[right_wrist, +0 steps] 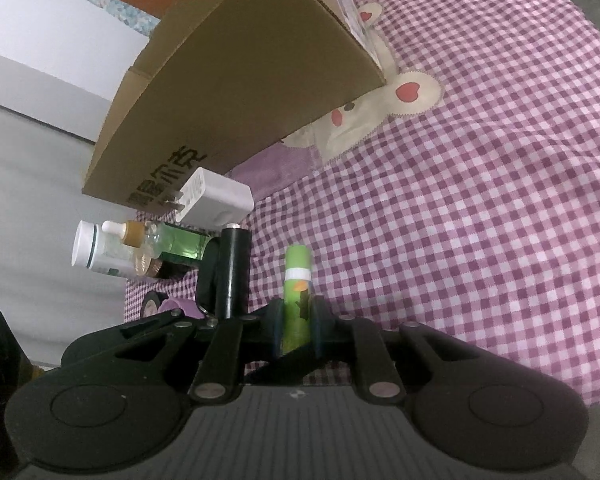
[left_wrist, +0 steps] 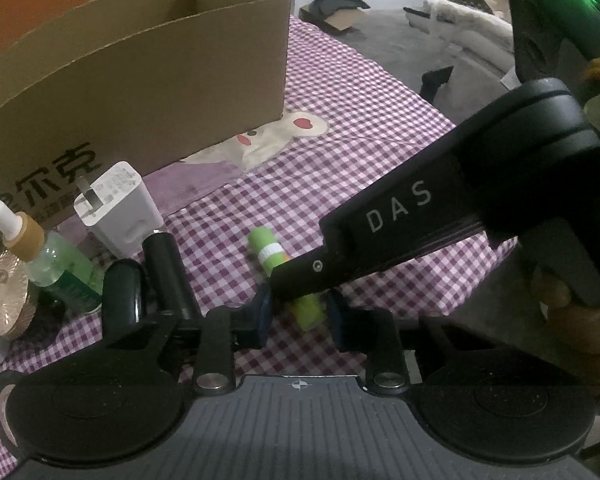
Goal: Organize rigid objects
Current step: 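Lift the green tube with the right gripper and carry it over the box, then open the right gripper to drop the green tube into the box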
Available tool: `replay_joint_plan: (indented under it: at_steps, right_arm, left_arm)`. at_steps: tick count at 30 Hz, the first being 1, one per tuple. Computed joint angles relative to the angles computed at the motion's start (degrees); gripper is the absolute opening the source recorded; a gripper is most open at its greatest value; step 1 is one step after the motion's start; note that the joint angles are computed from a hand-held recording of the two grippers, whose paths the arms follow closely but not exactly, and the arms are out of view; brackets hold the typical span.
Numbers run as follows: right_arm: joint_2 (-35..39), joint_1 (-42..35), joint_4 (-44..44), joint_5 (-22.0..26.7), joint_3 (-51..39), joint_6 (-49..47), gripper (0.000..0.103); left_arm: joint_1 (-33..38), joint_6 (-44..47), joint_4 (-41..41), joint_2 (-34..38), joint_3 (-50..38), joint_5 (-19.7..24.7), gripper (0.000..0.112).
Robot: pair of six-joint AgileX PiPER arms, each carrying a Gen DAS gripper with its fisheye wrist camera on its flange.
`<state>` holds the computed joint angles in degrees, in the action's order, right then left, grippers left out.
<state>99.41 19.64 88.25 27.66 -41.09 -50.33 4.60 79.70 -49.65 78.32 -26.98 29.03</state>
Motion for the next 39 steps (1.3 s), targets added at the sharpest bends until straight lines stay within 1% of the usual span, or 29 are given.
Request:
replay_joint_plan:
  at_steps: [4,7,9,11,13,16,17,20,22,24,27,29,31,34,36,39]
  right_arm:
    - [-2.03,-0.55,1.15,0.23,1.32,-1.12,0.016]
    - [-4.55,-0.41,-0.25,-0.21,2.11,0.6,0.016]
    - [-6.76,0.38,-2.01,-1.04,2.42,2.87,0.016]
    - [-9.66,1.64,-5.21,-2.18,2.22,6.5,0.016]
    - [-12.58,3.57,-9.75,-3.78,1.3,11.46,0.016]
    - [-15.89,6.83,-19.14,-5.78,-2.45,20.93,0.016]
    - [-16.13,7.67,-21.96,-5.92,-4.44,23.56,0.016]
    - [-14.66,8.9,-28.63,-4.29,-11.92,29.42,0.016]
    - [-11.81,9.43,-32.78,-2.3,-18.43,32.74,0.016]
    - [-7.53,9.4,-36.25,0.75,-26.15,35.71,0.016]
    - [1.31,8.27,-40.1,7.6,-40.05,40.65,0.016]
    - [8.37,7.22,-42.2,13.14,-50.7,44.85,0.016]
    - [16.03,6.69,-44.73,18.07,-62.15,49.72,0.016]
    - [27.47,5.82,-48.13,25.19,-79.34,57.29,0.016]
    - [35.13,5.33,-49.61,30.21,-90.8,62.3,0.016]
    - [45.57,4.93,-51.65,38.43,-107.36,69.59,0.016]
  left_arm:
    - [0.32,0.5,-0.47,-1.39,0.32,0.12,0.025]
    - [1.72,0.89,-0.37,-3.76,0.94,1.45,0.023]
    - [3.35,0.89,0.07,-6.38,1.23,3.25,0.023]
    - [5.66,1.11,0.45,-9.42,1.1,5.73,0.023]
    - [8.93,1.47,0.76,-12.67,0.17,9.14,0.023]
    - [15.2,3.42,-0.07,-16.08,-2.62,14.62,0.023]
    - [17.49,3.91,-0.33,-16.52,-4.32,16.55,0.023]
    - [21.41,4.06,-0.77,-15.12,-9.67,19.73,0.023]
    - [22.79,2.07,0.06,-12.2,-14.62,20.82,0.023]
    - [22.98,-0.26,1.07,-8.16,-19.74,21.01,0.023]
    - [21.71,-6.45,4.99,-0.18,-28.83,20.79,0.023]
    - [20.47,-12.11,8.77,5.68,-35.71,21.31,0.023]
    - [18.07,-17.85,12.36,10.91,-41.27,20.31,0.023]
    - [16.04,-25.23,18.21,18.45,-49.24,20.01,0.023]
    - [13.94,-30.42,22.82,22.42,-52.86,18.85,0.023]
    - [12.16,-35.48,28.5,25.17,-55.05,17.39,0.023]
